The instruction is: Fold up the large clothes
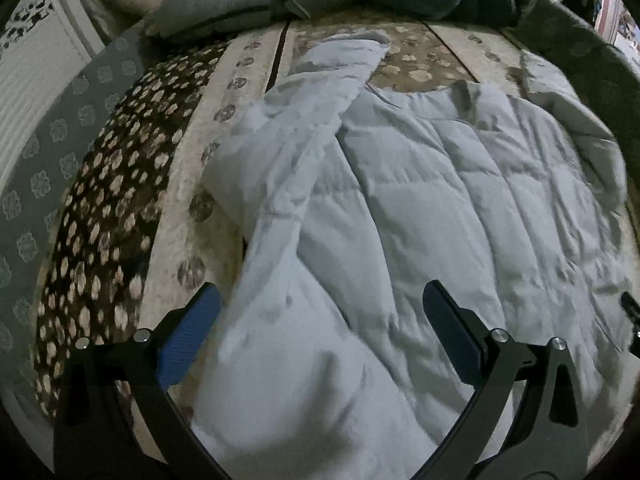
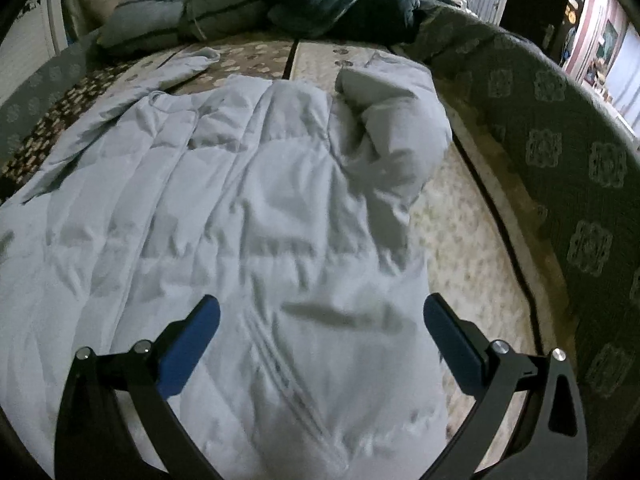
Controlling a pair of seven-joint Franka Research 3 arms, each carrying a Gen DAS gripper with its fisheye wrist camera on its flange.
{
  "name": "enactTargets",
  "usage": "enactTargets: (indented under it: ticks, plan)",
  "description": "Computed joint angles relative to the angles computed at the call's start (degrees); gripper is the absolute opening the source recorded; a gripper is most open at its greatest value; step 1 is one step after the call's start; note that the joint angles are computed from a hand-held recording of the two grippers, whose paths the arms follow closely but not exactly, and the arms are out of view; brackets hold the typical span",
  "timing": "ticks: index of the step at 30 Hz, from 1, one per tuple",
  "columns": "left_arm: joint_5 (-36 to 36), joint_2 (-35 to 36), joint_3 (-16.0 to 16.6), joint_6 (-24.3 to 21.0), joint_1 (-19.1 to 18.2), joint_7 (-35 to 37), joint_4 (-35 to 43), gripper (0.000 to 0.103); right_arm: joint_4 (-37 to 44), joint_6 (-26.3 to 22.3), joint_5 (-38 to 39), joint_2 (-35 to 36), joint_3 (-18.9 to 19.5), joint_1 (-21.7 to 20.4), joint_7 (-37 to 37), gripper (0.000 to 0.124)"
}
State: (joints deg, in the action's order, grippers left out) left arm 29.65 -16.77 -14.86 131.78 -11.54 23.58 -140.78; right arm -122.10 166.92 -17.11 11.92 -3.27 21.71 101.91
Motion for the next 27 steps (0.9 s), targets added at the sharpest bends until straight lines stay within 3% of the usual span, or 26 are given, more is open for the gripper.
enactTargets:
  ticks: [9, 10, 13, 15, 17, 23, 27]
  plan:
    - [5.82, 15.32, 4.58, 1.79, 5.24, 2.78, 9.93, 0.1, 6.8, -3.74, 0.62, 5.7, -0.03, 1.91, -2.58, 0.101]
    - [5.96, 17.36, 5.22, 1.2, 5.7, 3.42, 11.34, 0.095, 7.23, -3.98, 0.85, 6.07, -0.21, 2.12, -2.4, 0.101]
    - [2.74, 20.76, 6.53, -0.16, 6.62, 7.86, 13.37, 0.04, 7.71, -4.2, 1.41, 6.64, -0.54, 2.4, -2.32, 0.101]
    - [1.08, 20.29, 7.37, 1.57, 7.53, 10.22, 11.85, 0.028, 7.76, -4.28, 1.76, 6.89, -0.57, 2.43, -2.59, 0.101]
    - [4.39, 18.19, 7.58, 0.45, 7.53, 8.98, 9.99, 0.017, 7.98, -4.69, 2.28, 7.21, -0.45, 2.47, -2.98, 0.101]
    - [6.98, 8.46, 8.63, 0.88, 10.48, 8.35, -2.18, 0.015, 8.05, -4.54, 4.65, 7.56, 0.58, 2.75, -3.97, 0.101]
    - [3.54, 2.6, 10.79, 9.86, 13.82, 10.49, -12.39, 0.025, 9.14, -4.8, 2.95, 8.22, -0.48, 4.67, -3.05, 0.101]
